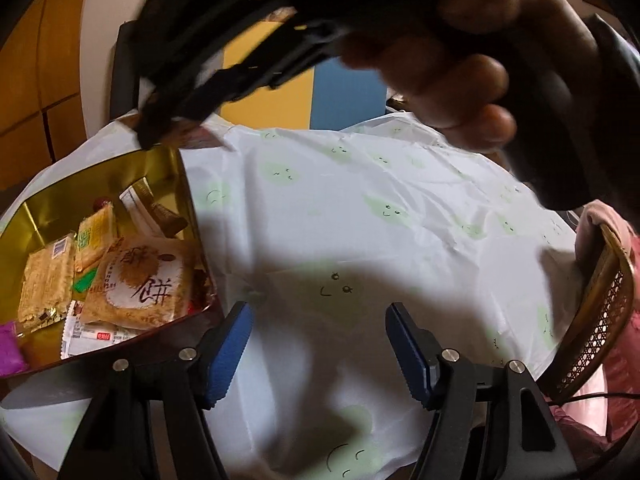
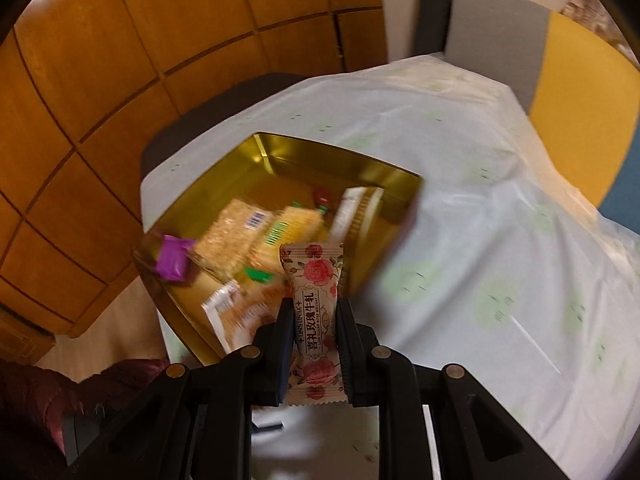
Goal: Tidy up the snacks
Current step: 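Carry the pink-flowered candy into the gold tin and open the right tool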
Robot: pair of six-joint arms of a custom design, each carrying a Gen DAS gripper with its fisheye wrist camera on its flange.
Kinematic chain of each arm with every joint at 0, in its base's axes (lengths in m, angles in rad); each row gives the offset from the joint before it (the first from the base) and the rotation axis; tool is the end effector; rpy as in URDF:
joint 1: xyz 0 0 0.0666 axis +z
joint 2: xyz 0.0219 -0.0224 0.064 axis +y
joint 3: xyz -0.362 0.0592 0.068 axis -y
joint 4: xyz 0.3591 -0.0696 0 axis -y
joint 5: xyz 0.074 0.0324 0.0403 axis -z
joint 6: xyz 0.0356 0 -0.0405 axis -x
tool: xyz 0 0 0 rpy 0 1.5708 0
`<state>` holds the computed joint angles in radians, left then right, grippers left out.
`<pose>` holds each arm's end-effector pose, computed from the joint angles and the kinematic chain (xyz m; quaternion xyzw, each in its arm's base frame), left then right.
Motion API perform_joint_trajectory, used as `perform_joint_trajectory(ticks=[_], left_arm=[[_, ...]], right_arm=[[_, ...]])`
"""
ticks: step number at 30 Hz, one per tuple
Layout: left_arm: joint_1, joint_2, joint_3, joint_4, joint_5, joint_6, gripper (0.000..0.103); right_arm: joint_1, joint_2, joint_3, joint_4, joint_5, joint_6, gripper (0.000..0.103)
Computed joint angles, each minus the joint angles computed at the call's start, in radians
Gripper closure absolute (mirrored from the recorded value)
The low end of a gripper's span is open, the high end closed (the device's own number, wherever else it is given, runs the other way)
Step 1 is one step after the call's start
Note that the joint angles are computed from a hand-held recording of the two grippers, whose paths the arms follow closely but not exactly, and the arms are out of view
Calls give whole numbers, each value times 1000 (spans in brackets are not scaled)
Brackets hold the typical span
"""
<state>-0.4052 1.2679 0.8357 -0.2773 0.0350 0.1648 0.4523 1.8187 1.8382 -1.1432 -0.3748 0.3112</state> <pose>0.3558 -0.1544 0.2745 0.1162 0.9011 -0.1326 0.3961 0.5178 0.2656 0.3752 -0.3952 0.8737 0.1966 0.2045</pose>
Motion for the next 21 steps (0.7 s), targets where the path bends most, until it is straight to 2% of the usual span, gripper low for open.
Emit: perform_joint_trajectory(ticks=[9,11,13,16,21], left_arm=[[29,7,-19,10,26,25,35],[34,10,-20,10,35,26,35],[32,11,-23,14,30,23,35],[29,15,-24,15,27,22,35],[18,12,-28,20,17,24,35]], right_arm=[[87,150,147,-37,56,-9,78],[98,182,169,-38,90,-13,74],[95,198,183,-57,81,-18,70],[92,185,161,-54,83,8,70],[82,148,120,-92,30,90,70]])
